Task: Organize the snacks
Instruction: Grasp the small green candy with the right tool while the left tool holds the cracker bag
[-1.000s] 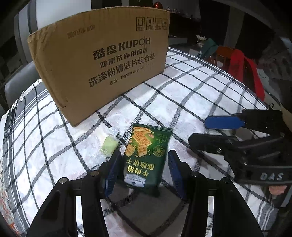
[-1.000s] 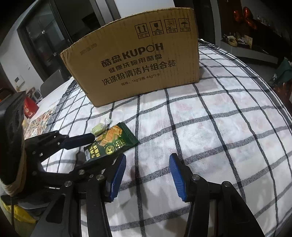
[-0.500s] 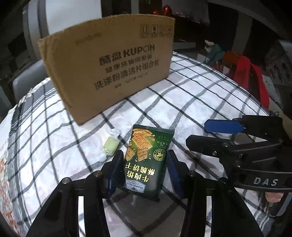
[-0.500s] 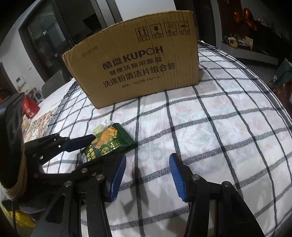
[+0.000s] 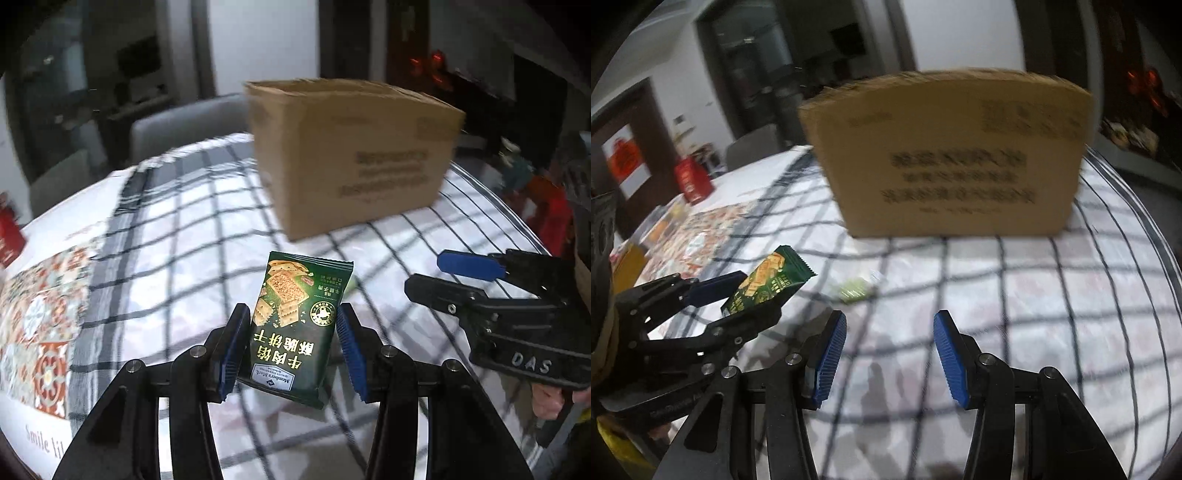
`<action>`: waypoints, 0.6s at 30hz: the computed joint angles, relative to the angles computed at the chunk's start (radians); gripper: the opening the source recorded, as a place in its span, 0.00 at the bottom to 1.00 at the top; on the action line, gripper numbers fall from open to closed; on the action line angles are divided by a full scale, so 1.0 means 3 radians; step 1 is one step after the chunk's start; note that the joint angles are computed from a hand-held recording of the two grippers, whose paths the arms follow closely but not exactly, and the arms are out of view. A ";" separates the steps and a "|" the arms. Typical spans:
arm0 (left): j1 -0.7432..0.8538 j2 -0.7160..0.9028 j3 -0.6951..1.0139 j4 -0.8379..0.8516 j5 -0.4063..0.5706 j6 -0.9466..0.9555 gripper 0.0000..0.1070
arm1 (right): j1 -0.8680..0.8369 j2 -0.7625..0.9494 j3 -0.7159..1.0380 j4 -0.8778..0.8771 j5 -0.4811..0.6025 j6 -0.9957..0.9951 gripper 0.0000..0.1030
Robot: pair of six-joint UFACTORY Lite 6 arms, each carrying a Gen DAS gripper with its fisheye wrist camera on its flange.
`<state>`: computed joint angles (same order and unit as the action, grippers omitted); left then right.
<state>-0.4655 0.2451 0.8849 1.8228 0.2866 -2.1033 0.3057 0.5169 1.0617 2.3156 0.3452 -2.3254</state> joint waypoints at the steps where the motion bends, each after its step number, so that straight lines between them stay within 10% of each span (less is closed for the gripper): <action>1: 0.0019 0.0001 -0.0011 0.0066 0.0052 -0.0133 0.44 | 0.0019 0.0058 0.0086 -0.0141 0.0051 0.0097 0.49; 18: 0.0333 0.0298 -0.0148 0.1621 0.0434 -0.2341 0.44 | 0.0291 0.0909 0.1123 -0.0657 -0.0308 0.0511 0.42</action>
